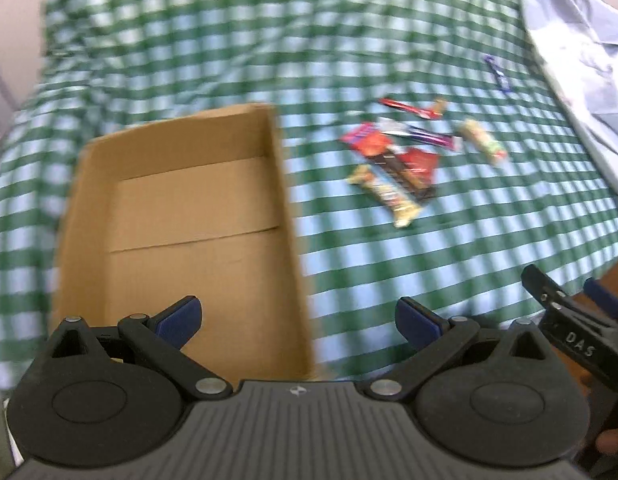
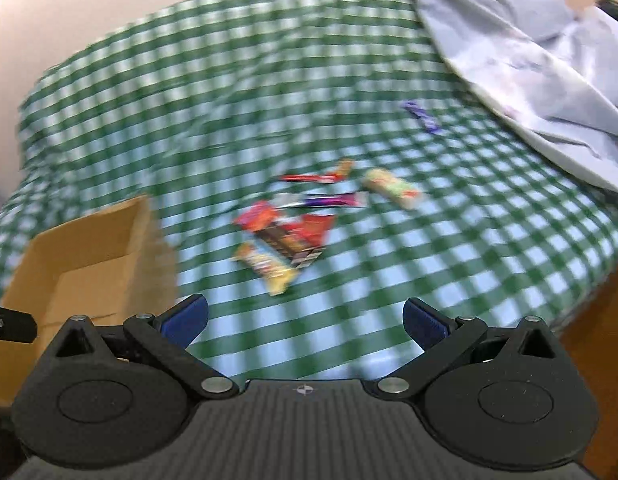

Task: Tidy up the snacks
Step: 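Grasp the yellow wafer bar with the left tool while the right tool grasps the peanut bar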

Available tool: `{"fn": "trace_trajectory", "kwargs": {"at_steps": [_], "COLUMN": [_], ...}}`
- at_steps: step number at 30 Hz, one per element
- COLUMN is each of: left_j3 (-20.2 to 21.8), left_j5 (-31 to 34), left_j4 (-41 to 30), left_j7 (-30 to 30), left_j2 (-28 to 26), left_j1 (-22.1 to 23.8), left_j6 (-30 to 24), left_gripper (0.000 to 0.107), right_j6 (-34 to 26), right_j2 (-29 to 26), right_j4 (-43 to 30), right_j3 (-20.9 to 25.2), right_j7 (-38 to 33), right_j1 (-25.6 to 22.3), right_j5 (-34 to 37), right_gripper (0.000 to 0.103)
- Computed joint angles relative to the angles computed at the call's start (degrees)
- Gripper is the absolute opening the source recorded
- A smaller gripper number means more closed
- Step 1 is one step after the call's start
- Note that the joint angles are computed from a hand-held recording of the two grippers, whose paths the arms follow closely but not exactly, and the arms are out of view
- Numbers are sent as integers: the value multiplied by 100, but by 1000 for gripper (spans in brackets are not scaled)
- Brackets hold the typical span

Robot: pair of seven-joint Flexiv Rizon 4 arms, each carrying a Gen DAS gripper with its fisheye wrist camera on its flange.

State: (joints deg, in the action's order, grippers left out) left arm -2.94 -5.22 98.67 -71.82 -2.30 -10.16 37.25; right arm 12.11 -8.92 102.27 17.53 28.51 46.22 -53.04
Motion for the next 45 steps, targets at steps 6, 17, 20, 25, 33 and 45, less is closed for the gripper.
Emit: {"fn": "trace_trajectory", "kwargs": {"at_steps": [6, 17, 20, 25, 33, 45], "left_j3": [-353, 105, 271, 317, 367, 86], "left_j5": [296, 776, 866, 846, 817, 642], "left_j4": [-1318, -4323, -5171, -5646, -6238, -3891], "left_j7": [-814, -2270, -2413, -2332, -2322, -1738], "left_j2": [-1419, -4205, -4799, -5244, -5553, -3967], "left_j1": [-466, -1253, -1319, -1224, -1283, -1106], "left_j6": [-480, -1572, -2062, -2465, -2813, -866], "left_gripper": [103, 103, 103, 103, 103, 12], "right_j6": [374, 3591, 4139, 4429, 4868, 4386], "right_j2": [614, 212, -337, -950, -1310, -808], "right_j4": [946, 1925, 1647, 1306, 1225, 1360], "right_j3": [-102, -1148, -1417, -1712, -2048, -1712], "right_j7": [115, -1027, -1335, -1521, -1432, -2051], "right_j1": [-702, -2860, -3118, -3196, -3146, -2914], "right_j5": [92, -1233, -1458, -1570, -2080, -1533], "right_gripper": [103, 103, 103, 103, 103, 38]}}
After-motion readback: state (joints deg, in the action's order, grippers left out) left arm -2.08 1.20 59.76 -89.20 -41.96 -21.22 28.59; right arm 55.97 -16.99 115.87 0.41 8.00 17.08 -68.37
